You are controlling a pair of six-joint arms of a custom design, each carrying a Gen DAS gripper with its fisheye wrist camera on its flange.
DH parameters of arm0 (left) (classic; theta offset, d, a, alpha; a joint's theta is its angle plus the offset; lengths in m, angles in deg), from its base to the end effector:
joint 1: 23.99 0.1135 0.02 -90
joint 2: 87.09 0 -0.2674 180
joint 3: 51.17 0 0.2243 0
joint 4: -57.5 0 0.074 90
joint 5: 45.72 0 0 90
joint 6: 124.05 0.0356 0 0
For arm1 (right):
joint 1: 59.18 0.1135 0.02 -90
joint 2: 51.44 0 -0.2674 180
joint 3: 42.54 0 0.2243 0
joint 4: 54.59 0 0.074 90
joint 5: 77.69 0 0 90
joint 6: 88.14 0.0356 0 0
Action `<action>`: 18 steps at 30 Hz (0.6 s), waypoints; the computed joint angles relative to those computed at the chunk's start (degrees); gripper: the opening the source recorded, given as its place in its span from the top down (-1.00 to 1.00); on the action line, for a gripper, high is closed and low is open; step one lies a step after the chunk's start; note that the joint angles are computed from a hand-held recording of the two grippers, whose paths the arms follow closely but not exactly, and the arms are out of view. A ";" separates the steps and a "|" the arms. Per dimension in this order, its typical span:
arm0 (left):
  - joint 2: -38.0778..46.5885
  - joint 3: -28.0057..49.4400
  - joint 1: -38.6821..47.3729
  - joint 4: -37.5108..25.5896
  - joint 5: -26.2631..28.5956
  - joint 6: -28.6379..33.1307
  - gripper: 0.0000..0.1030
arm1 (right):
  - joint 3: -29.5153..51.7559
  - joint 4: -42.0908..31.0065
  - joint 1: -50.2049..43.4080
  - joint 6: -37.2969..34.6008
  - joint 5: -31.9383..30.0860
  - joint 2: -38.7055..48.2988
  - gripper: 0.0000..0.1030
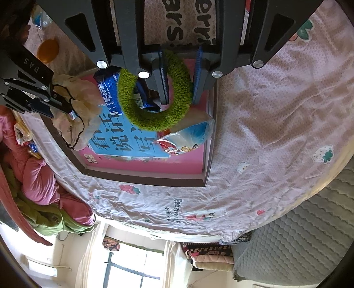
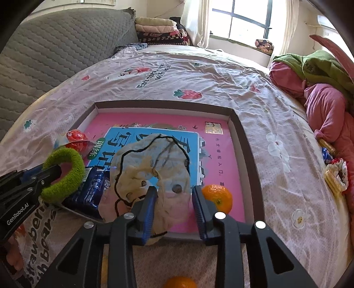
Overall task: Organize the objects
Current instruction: 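Lower the green ring into the tray with the left tool while the right tool releases the mesh bag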
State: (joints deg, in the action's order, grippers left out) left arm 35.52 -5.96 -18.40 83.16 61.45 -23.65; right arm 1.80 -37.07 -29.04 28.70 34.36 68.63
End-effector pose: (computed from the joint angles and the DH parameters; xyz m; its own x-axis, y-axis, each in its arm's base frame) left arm 0.2796 0.0168 0.0350 -0.7526 0.0996 -0.6509 0.2285 0.9666 -0.1162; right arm 0.2364 0.1218 0.0366 -0.7888 0.0259 -0.6141 0.0692 0.9965 -0.0469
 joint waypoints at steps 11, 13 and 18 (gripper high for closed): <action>-3.39 -1.02 1.70 -1.52 2.89 -0.70 0.23 | -3.51 0.93 1.37 1.22 1.11 -5.41 0.19; -4.17 -0.86 1.87 -2.45 3.54 -1.04 0.15 | -3.88 0.90 1.57 1.51 1.29 -6.34 0.19; -6.62 -1.93 2.25 -2.41 4.51 -1.53 -0.09 | -5.10 1.13 1.85 2.08 1.00 -8.50 0.17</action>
State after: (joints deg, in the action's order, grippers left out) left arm 28.90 -7.89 -16.14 80.76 65.96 -25.18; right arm -3.29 -35.95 -27.19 30.78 35.37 60.13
